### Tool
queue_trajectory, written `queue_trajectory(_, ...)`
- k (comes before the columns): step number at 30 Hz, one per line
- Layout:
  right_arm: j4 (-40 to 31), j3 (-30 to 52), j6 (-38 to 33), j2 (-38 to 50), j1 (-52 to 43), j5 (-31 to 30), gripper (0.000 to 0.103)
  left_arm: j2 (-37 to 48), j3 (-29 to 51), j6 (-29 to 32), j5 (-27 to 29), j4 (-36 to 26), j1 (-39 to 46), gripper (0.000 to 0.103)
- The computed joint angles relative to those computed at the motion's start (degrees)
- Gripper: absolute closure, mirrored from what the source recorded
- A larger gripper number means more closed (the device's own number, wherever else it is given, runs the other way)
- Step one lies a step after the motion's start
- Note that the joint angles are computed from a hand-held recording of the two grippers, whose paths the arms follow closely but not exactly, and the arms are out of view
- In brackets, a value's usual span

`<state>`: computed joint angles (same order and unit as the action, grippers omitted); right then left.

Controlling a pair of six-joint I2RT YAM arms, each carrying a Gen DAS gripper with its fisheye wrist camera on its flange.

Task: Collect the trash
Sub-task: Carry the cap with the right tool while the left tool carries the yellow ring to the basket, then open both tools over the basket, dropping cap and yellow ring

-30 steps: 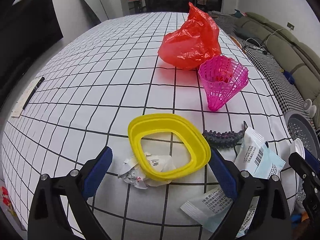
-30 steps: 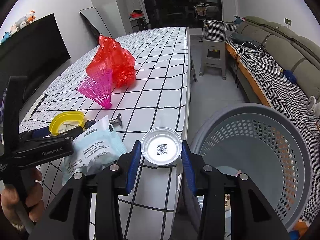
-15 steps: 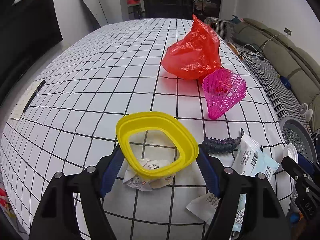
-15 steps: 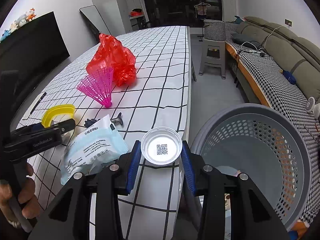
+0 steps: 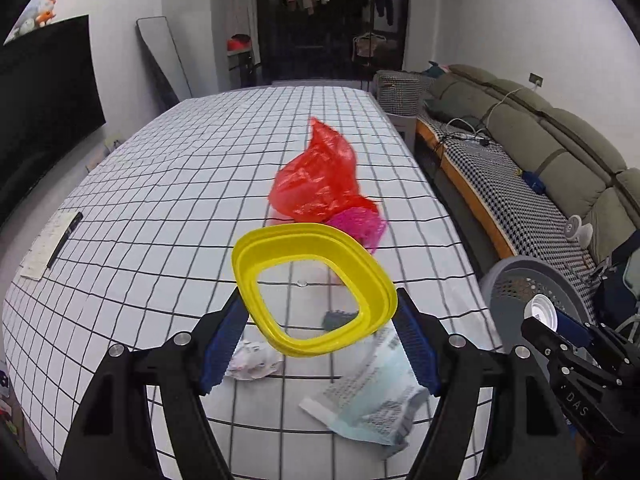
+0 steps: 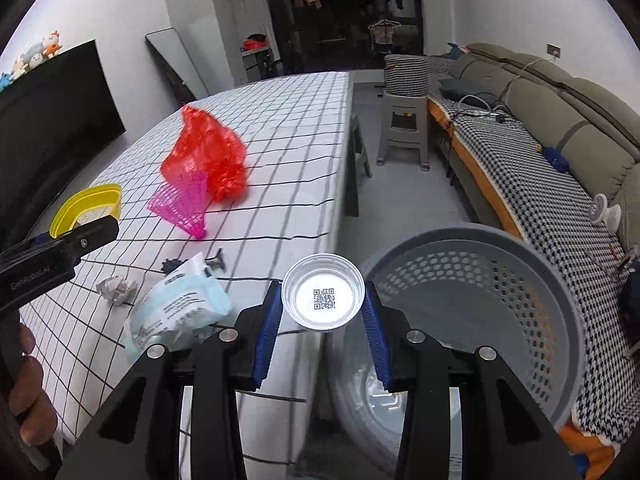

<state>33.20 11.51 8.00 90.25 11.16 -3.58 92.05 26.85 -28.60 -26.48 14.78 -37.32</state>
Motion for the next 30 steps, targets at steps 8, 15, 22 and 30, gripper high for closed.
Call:
queue_trajectory(8, -7.34, -3.82, -10.08, -8.64, -20.69, -7.56, 0.064, 8.98, 10.92, -1.48, 0.34, -2.19, -11.66, 0.032)
queue_trajectory(15, -9.46, -2.04, -21.62, -3.16, -39.96, -15.97, 0.064, 21.27, 23.29, -0.79, 3.66, -5.08, -17.37, 0.032)
queue_trajectory(22, -8.44, 2.19, -27.29, 7.14, -47.83, -19.32, 0.064, 28.97, 31.17, -0.71, 6.36, -7.70, -19.57, 0.032)
queue_trajectory(30, -7.96, 4.42, -28.35, 11.35, -50.05, -21.27, 0.064, 30.79, 33.57, -0.63, 7.08, -9.41, -19.89, 0.031)
